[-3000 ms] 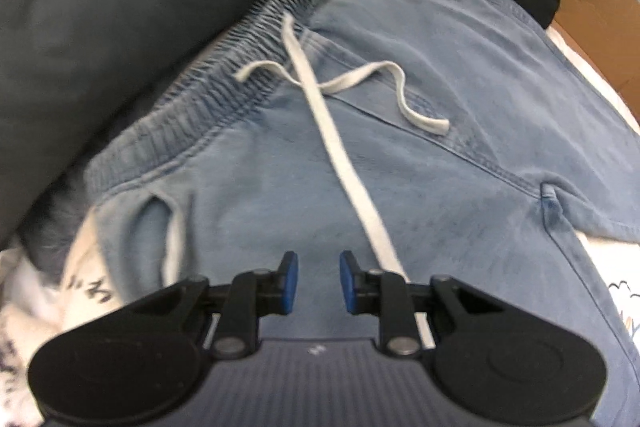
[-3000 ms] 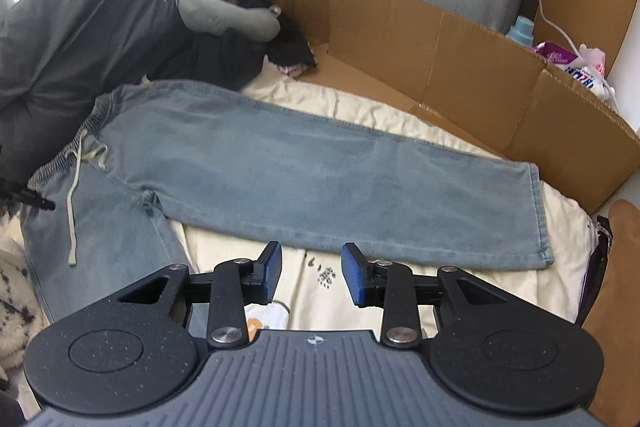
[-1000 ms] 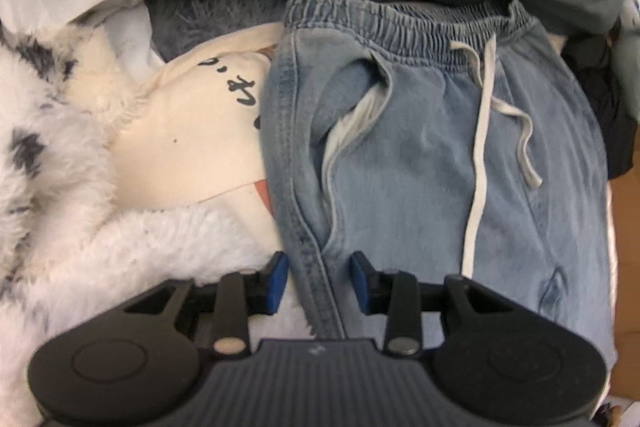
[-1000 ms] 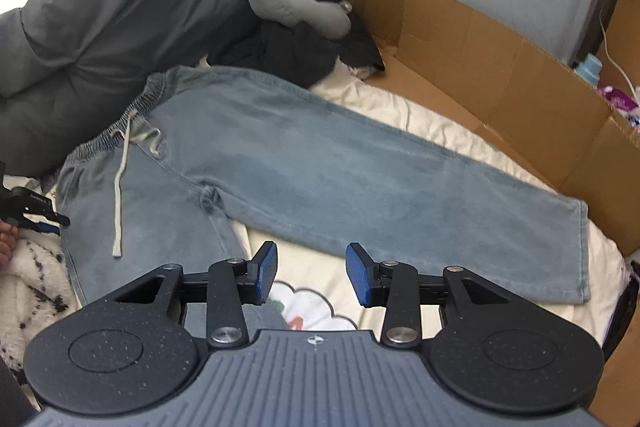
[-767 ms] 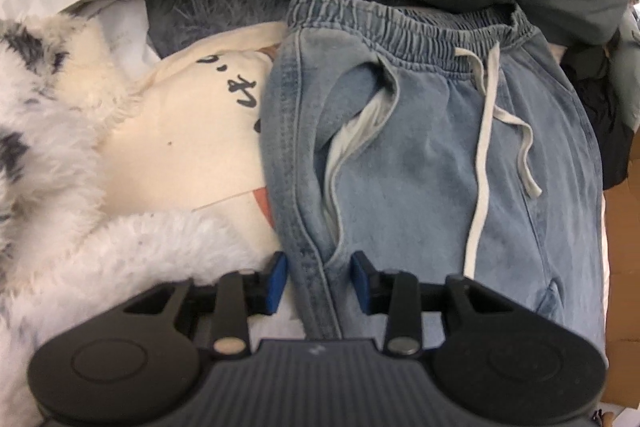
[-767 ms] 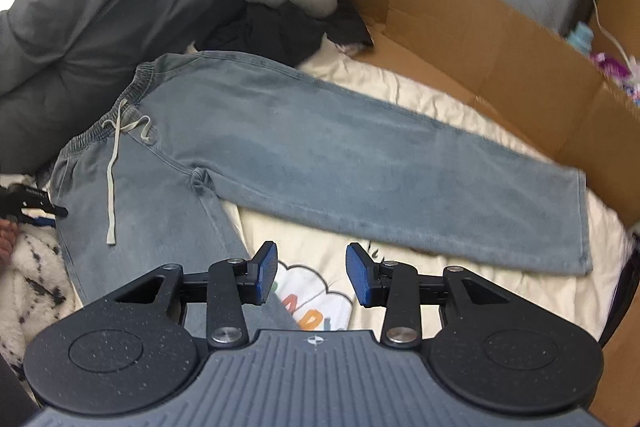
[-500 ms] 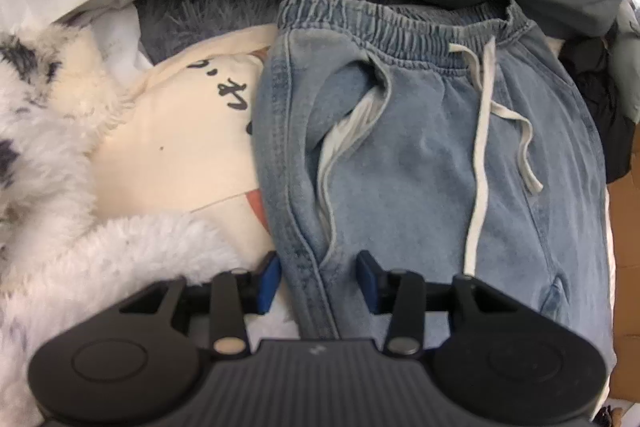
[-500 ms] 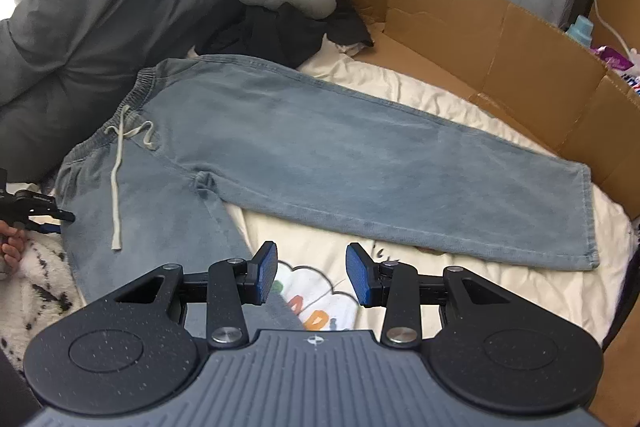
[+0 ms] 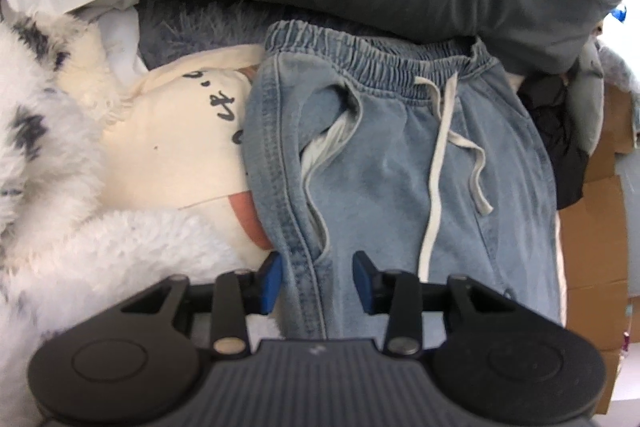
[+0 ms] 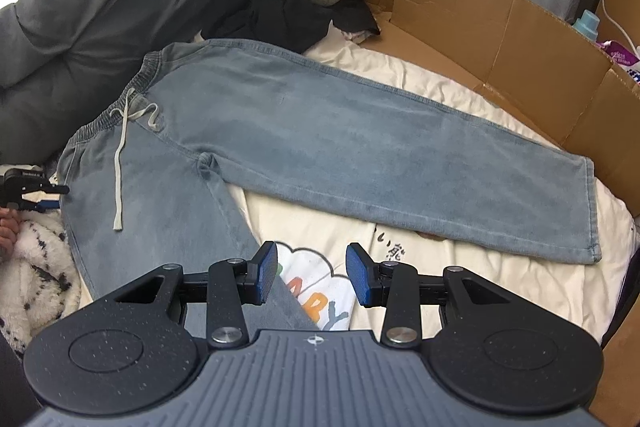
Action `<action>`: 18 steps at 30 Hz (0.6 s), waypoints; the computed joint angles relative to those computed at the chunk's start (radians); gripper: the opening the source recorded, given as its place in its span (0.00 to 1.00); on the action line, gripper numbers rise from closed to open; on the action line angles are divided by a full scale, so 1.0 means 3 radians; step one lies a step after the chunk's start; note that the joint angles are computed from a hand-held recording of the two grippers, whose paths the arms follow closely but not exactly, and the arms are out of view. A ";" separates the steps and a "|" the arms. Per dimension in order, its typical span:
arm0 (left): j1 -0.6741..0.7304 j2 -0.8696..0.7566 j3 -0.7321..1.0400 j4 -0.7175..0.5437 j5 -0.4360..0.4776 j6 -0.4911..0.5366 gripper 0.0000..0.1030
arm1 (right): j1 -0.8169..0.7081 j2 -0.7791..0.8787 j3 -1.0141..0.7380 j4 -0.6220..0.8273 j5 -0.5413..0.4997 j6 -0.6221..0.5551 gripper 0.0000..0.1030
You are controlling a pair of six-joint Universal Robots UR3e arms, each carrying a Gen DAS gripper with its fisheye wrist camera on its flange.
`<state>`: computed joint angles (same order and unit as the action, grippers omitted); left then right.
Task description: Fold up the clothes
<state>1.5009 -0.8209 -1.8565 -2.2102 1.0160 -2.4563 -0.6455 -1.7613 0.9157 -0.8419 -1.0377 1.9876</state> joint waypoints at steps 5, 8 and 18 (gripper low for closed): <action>-0.0060 -0.0008 -0.0154 0.0171 -0.0018 -0.0113 0.39 | -0.0023 -0.0045 0.0094 0.0003 -0.0059 -0.0033 0.43; -0.0185 -0.0030 -0.0278 0.0398 -0.0026 -0.0260 0.40 | -0.0025 -0.0054 0.0123 0.0037 -0.0093 -0.0056 0.43; 0.0418 0.0010 -0.0104 -0.0447 -0.0207 0.0442 0.41 | 0.0262 -0.0326 0.0593 0.0004 -0.0495 -0.0297 0.43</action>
